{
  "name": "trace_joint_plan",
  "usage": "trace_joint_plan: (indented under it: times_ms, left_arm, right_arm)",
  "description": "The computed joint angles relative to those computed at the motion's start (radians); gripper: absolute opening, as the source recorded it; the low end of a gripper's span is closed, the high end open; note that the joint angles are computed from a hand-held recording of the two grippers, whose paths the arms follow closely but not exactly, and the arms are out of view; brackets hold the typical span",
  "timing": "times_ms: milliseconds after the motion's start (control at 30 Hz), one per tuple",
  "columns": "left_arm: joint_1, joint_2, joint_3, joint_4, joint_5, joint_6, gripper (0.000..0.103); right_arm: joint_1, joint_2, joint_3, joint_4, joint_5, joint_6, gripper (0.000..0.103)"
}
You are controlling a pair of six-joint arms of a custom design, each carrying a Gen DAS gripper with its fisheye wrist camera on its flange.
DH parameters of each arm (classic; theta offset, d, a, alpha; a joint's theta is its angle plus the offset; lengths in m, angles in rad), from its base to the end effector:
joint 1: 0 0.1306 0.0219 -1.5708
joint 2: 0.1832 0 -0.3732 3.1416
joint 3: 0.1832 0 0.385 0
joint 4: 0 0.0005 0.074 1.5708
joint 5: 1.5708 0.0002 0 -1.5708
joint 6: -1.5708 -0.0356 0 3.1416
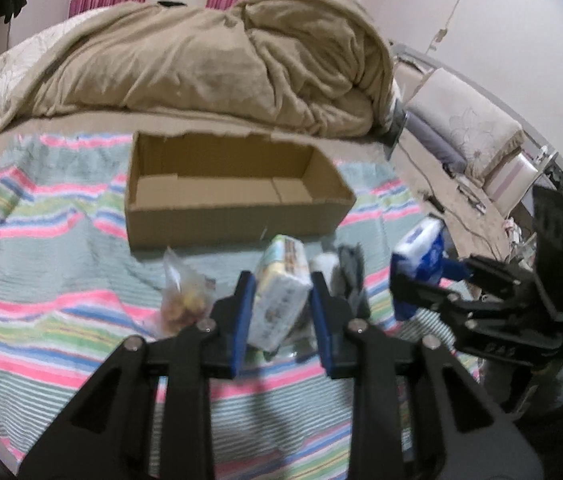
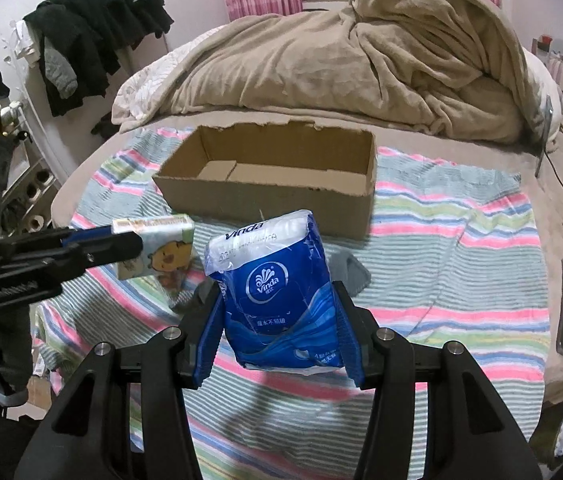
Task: Organize objects
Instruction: 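Carry both tissue packs into the cardboard box and open both tools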
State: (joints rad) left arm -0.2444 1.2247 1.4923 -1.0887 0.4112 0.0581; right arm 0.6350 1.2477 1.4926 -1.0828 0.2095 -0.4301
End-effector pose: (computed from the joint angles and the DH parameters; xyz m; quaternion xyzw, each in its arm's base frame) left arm 0.3896 -0.1123 0.5225 0.1592 0.9001 -0.2418 0.3257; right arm 0.3396 0.2404 0.5125 -0.0577 0.9275 0.0968 0.3566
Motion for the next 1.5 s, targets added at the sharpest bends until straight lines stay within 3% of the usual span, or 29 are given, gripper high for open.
trace_joint_plan:
  times_ms: [600,1067,1500]
  left_arm:
    - [-0.006,0.129,0.167,0.061,0.019,0.019,0.029]
    - [-0.013,0.281,0.277,0.096,0.002,0.029,0.029]
    - [-0.035,0.361,0.324,0.104,-0.016,0.058,0.029]
  right_arm:
    - [-0.091,0.125,0.165,0.013,-0.038,0.093,0.054]
    - [-0.201,0.261,0.268,0.029,-0.128,0.067,0.054]
    - [-0.241,0.343,0.317,0.05,-0.193,0.048,0.056]
